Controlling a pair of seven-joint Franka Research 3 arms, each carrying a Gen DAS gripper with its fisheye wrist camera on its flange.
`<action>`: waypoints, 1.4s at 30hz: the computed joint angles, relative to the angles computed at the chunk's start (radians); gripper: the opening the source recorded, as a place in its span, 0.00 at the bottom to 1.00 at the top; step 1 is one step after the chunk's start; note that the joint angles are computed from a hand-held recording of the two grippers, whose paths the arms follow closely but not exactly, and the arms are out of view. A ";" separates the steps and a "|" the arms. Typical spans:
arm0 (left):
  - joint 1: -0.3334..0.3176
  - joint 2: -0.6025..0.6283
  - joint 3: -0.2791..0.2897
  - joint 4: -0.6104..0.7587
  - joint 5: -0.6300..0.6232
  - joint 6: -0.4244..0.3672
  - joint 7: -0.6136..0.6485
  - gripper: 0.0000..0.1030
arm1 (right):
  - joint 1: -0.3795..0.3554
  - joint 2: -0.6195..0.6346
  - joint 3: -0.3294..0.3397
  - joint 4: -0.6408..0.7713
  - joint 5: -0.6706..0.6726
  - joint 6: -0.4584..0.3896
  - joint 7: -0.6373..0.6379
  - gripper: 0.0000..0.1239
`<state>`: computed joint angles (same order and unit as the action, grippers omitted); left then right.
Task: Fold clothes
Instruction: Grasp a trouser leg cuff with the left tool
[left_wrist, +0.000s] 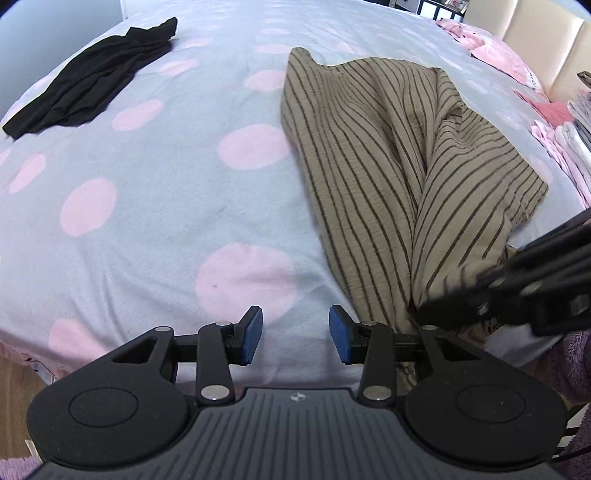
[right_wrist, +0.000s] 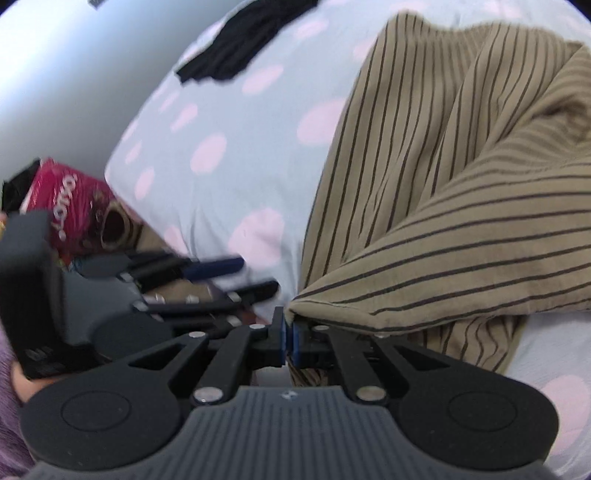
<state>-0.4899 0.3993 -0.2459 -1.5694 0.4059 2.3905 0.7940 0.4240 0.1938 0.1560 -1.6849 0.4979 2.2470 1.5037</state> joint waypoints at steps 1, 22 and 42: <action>0.000 -0.001 -0.001 0.000 -0.001 0.001 0.001 0.37 | 0.003 0.009 0.000 0.007 -0.010 -0.011 0.003 0.03; 0.048 -0.075 -0.061 -0.115 -0.151 0.218 0.097 0.38 | -0.012 -0.139 -0.018 -0.144 -0.075 0.125 -0.046 0.36; 0.068 -0.031 -0.097 -0.098 -0.337 0.253 0.165 0.04 | -0.069 -0.367 0.083 -0.600 -0.680 0.524 -0.004 0.31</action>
<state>-0.4216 0.3688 -0.3428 -1.6674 0.0690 2.6435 0.9588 0.3550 -0.1730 0.2394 -2.2848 -0.1820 2.7707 1.4994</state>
